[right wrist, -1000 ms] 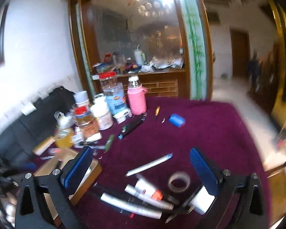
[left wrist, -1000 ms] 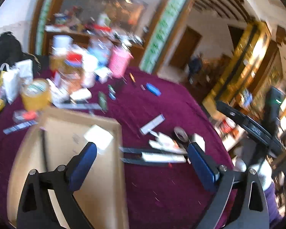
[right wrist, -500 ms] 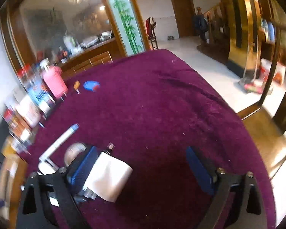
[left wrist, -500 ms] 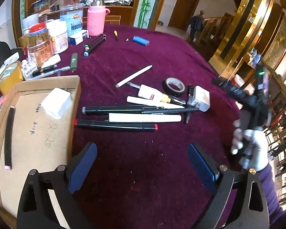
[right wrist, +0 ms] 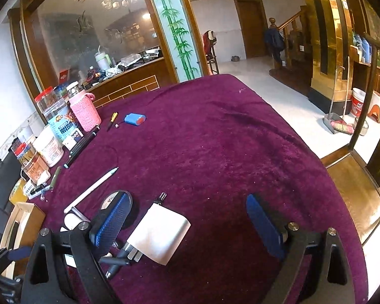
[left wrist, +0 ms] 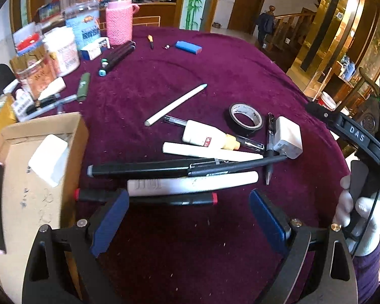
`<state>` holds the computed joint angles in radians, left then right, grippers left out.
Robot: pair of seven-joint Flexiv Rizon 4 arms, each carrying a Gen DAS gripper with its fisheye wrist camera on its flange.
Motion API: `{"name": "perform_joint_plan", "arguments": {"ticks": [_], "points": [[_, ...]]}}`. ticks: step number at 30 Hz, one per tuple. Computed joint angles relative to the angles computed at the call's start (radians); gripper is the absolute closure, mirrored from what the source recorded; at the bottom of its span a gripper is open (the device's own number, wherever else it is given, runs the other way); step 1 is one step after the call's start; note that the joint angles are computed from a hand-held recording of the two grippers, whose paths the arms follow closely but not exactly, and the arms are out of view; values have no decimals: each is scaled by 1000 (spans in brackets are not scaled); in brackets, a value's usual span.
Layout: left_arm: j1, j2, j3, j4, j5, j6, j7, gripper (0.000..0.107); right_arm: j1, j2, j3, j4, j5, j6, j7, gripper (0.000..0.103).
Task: Organize rigid objects
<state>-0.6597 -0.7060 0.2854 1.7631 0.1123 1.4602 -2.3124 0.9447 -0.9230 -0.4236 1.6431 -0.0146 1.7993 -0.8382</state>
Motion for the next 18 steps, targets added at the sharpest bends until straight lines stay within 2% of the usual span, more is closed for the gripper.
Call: {"name": "perform_joint_plan", "arguments": {"ticks": [4,6,7,8,9,10,11,13,14,15,16,17,18], "points": [[29,-41,-26,-63,-10,-1,32,13,10,-6,-15,-4,0,-17,8,8],[69,-72,-64,-102,-33,-2,62,13,10,-9,-16,-8,-6,-27,15,8],[86,-90,-81,-131,-46,-32,86,13,10,-10,-18,-9,-11,-30,18,8],[75,-107,-67,-162,-50,-73,93,13,12,-10,-22,-8,-15,-33,21,8],[46,-118,-31,-203,1,-128,63,13,18,-13,-30,-8,-18,-39,24,8],[32,-121,-28,-215,3,-152,99,13,17,-13,-31,-7,-23,-40,27,8],[41,-117,-57,-208,-5,-144,152,13,14,-12,-27,-7,-29,-41,28,8],[104,-97,-175,-180,11,-128,245,16,0,-10,-11,-12,-43,-47,30,8],[132,-93,-230,-158,-36,-133,317,27,-6,-9,-3,-15,-51,-54,31,8],[138,-91,-252,-149,-54,-148,341,29,-12,-8,5,-17,-60,-60,31,8],[126,-83,-242,-146,-7,-148,313,31,-16,-7,9,-17,-67,-63,33,8],[139,-75,-264,-123,-25,-128,333,34,-18,-7,12,-17,-74,-67,35,8],[181,-62,-319,-73,-65,-68,362,39,-19,-7,13,-16,-79,-70,39,8]]}}
